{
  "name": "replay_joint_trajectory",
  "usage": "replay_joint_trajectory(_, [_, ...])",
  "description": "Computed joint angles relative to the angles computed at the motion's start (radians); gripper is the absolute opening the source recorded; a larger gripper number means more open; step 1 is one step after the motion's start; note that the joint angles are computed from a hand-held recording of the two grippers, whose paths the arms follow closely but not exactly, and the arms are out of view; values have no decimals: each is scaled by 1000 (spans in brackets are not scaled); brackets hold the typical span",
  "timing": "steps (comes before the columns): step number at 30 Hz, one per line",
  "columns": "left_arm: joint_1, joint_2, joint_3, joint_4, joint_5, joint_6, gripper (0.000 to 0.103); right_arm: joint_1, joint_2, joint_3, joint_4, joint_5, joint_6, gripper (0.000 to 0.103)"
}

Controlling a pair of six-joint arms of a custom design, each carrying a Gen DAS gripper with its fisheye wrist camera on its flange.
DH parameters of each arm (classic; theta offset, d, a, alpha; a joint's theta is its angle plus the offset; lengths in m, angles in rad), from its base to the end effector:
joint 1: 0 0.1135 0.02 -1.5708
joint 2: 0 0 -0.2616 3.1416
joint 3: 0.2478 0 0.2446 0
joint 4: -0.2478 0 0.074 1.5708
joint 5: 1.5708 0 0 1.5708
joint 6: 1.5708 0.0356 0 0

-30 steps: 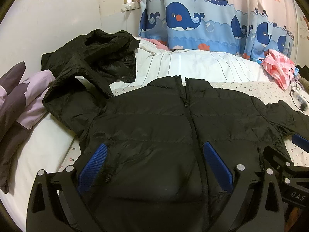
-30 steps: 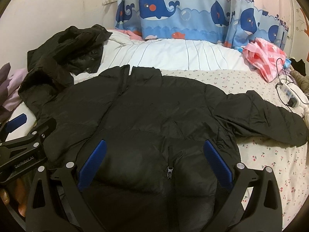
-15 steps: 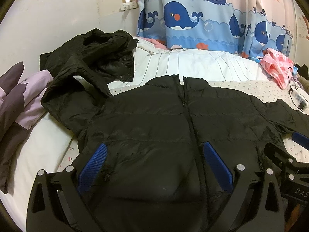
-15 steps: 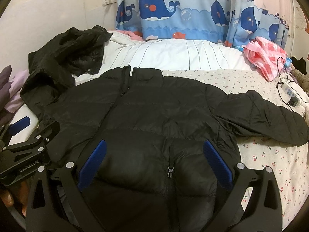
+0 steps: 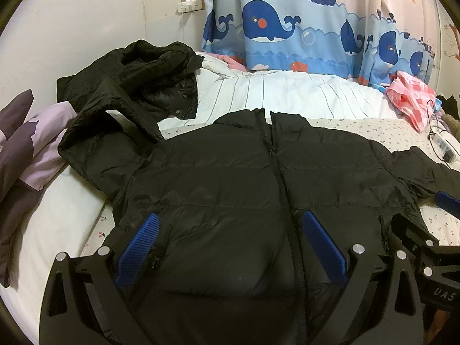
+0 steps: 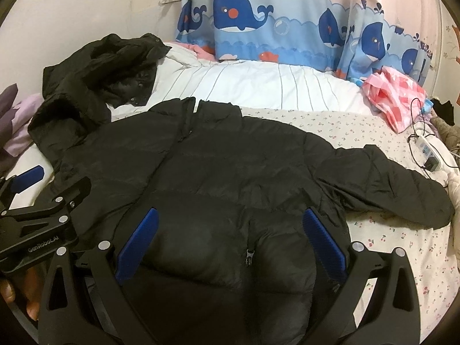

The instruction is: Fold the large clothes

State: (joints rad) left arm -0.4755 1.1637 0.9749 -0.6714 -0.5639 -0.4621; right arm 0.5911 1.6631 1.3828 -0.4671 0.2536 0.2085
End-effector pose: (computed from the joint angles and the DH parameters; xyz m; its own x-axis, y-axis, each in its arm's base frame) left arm 0.2119 -0.0877 0.2892 -0.6375 -0.0956 -0.7645 -0.2315 0.9702 0.0718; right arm 0.3107 0.1977 0.2923 -0.6322 -0.1830 -0.7529 -0.2614 0.9651 -0.0150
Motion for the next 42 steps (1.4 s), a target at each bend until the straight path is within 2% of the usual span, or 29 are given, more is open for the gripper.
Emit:
replay_joint_trajectory(28, [22, 10, -8, 1, 19, 12, 96, 5, 7, -8, 7, -2, -6, 97])
replay_joint_trajectory(35, [29, 17, -7, -5, 31, 22, 96, -1, 4, 2, -3, 44, -30, 97])
replay_joint_trajectory(39, [48, 27, 2, -16, 43, 33, 96, -213, -7, 38, -101, -222, 80, 97])
replay_joint_trajectory(40, [57, 23, 0, -16, 54, 31, 96, -315, -8, 34, -134, -315, 101, 97])
replay_joint_trajectory(42, [79, 19, 2, -17, 87, 28, 96, -448, -21, 4, -157, -400, 115, 97])
